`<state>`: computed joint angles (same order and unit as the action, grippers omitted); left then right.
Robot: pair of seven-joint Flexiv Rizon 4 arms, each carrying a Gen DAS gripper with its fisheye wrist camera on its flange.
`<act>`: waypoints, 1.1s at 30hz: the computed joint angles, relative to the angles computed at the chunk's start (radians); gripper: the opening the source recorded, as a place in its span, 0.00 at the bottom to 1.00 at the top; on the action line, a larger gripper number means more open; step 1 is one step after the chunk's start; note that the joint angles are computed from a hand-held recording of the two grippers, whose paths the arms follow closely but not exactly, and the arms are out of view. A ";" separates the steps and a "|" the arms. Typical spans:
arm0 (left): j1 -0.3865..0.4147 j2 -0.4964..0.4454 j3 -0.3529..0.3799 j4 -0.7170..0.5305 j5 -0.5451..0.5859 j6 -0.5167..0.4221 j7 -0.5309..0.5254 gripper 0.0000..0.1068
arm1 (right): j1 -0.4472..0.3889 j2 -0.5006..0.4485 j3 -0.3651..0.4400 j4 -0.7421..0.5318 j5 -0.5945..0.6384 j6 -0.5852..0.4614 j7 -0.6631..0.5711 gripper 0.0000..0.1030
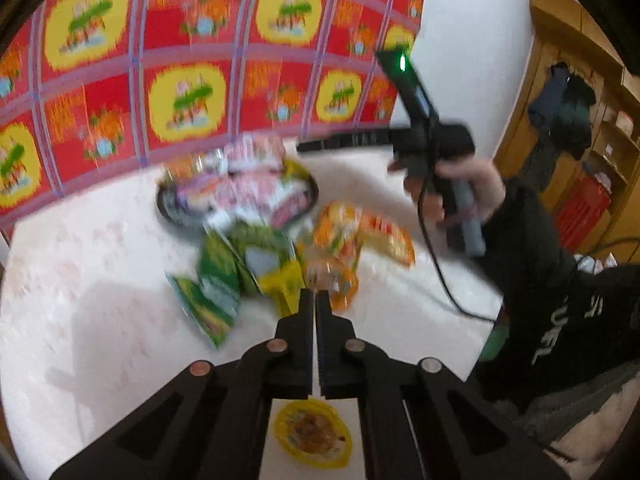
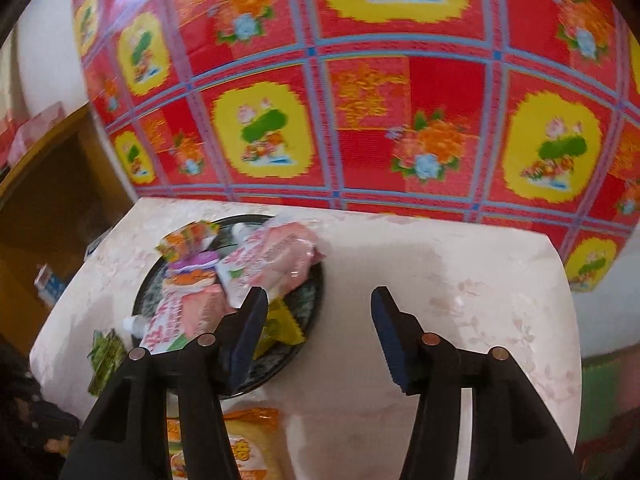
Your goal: Organize snacks
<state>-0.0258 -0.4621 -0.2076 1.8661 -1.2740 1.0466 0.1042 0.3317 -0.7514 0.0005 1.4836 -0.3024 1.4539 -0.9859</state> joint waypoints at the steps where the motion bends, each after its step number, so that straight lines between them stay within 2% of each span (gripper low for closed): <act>1: 0.000 0.004 -0.006 0.000 -0.030 0.018 0.022 0.01 | -0.007 -0.001 0.008 -0.003 0.007 -0.005 0.002 0.54; 5: 0.003 0.014 0.008 0.009 -0.058 0.016 0.016 0.01 | -0.017 0.001 0.024 -0.004 0.021 -0.005 0.000 0.54; 7: 0.002 0.011 0.029 0.016 -0.006 0.004 -0.044 0.11 | -0.017 0.003 0.027 -0.001 0.021 0.000 -0.007 0.54; 9: 0.012 0.019 0.034 0.039 0.017 -0.017 -0.085 0.63 | -0.012 0.005 0.026 0.002 0.017 0.002 -0.014 0.54; 10: 0.017 0.029 0.026 0.060 -0.013 -0.015 -0.063 0.67 | -0.010 0.006 0.023 0.005 0.015 0.004 -0.016 0.54; 12: 0.008 0.036 0.038 0.076 0.004 -0.002 -0.067 0.67 | -0.004 0.007 0.019 0.006 0.011 0.002 -0.019 0.54; 17: 0.003 0.018 0.052 0.085 0.102 0.006 -0.158 0.65 | -0.001 0.006 0.015 0.007 0.010 -0.001 -0.021 0.54; 18: -0.002 0.012 0.053 0.089 0.126 0.025 -0.169 0.57 | -0.001 0.007 0.013 0.008 0.011 0.000 -0.019 0.54; 19: 0.002 0.015 0.034 0.101 0.095 0.055 -0.136 0.56 | 0.000 0.007 0.011 0.009 0.012 0.000 -0.017 0.54; 20: 0.005 0.018 0.025 0.111 0.082 0.068 -0.118 0.51 | 0.000 0.007 0.009 0.010 0.012 -0.001 -0.014 0.54; 21: 0.010 0.020 0.018 0.114 0.069 0.066 -0.111 0.38 | 0.001 0.007 0.008 0.010 0.013 -0.001 -0.011 0.54; 22: 0.018 0.020 0.022 0.112 0.084 0.034 -0.134 0.39 | 0.001 0.008 0.007 0.011 0.013 0.000 -0.009 0.54; 25: 0.014 0.022 0.010 0.118 0.042 0.056 -0.105 0.37 | -0.001 0.008 0.009 0.012 0.013 0.004 -0.010 0.54; 26: 0.011 0.025 0.008 0.117 0.032 0.059 -0.096 0.30 | 0.001 0.009 0.007 0.014 0.011 0.008 -0.010 0.54; 27: 0.008 0.028 0.009 0.112 0.030 0.060 -0.095 0.11 | 0.002 0.009 0.005 0.016 0.010 0.013 -0.010 0.54; 29: 0.003 0.031 0.006 0.088 0.017 0.063 -0.085 0.11 | 0.005 0.011 0.002 0.020 0.006 0.019 -0.012 0.54; 33: -0.022 0.001 -0.009 0.003 -0.007 0.137 -0.032 0.11 | 0.010 0.014 -0.005 0.025 0.001 0.028 -0.010 0.54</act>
